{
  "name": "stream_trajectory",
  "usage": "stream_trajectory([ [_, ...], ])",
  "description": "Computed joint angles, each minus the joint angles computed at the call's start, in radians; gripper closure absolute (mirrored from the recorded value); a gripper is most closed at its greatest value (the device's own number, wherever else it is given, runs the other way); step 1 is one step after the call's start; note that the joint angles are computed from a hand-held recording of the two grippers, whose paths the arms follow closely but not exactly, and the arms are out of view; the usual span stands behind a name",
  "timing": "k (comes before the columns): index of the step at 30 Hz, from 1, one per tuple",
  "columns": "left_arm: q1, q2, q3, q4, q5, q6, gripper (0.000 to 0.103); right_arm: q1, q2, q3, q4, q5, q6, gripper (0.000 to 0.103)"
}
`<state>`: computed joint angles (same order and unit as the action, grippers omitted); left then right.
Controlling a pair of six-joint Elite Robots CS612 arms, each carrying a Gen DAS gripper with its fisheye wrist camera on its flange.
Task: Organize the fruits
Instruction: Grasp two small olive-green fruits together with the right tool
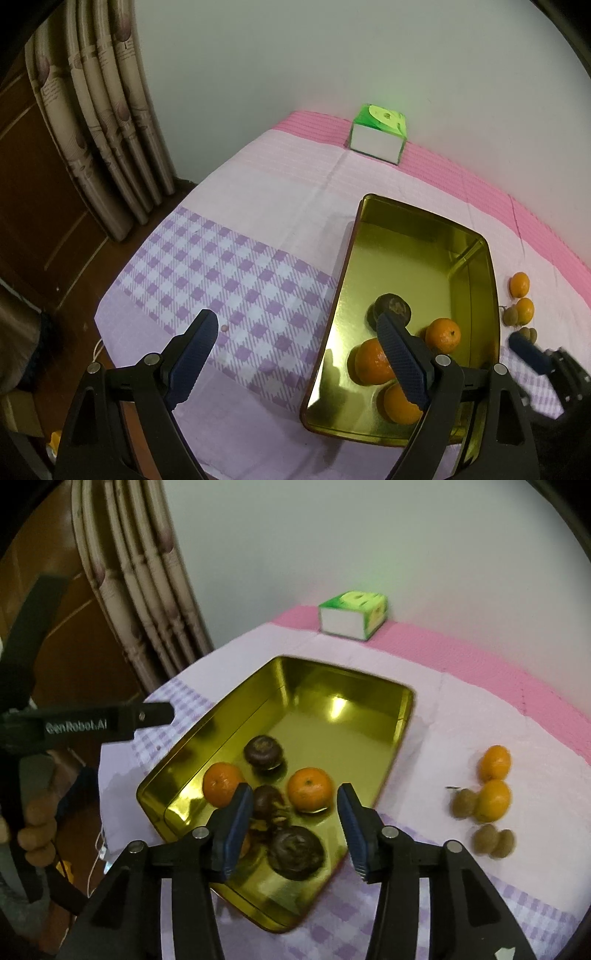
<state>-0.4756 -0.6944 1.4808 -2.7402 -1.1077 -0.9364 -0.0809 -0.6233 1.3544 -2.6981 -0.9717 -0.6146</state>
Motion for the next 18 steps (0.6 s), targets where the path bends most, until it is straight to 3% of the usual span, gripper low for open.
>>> stream_trajectory([
  [4, -0.001, 0.000, 0.001, 0.001, 0.000, 0.000, 0.015, -0.019, 0.003, -0.002, -0.050, -0.018, 0.043, 0.052],
  [12, -0.002, 0.001, -0.003, 0.008, -0.002, 0.013, 0.015, -0.059, 0.045, -0.048, -0.079, -0.122, 0.160, 0.048],
  [18, -0.002, 0.000, -0.003, 0.011, -0.002, 0.016, 0.015, -0.074, 0.073, -0.072, -0.081, -0.185, 0.193, 0.044],
])
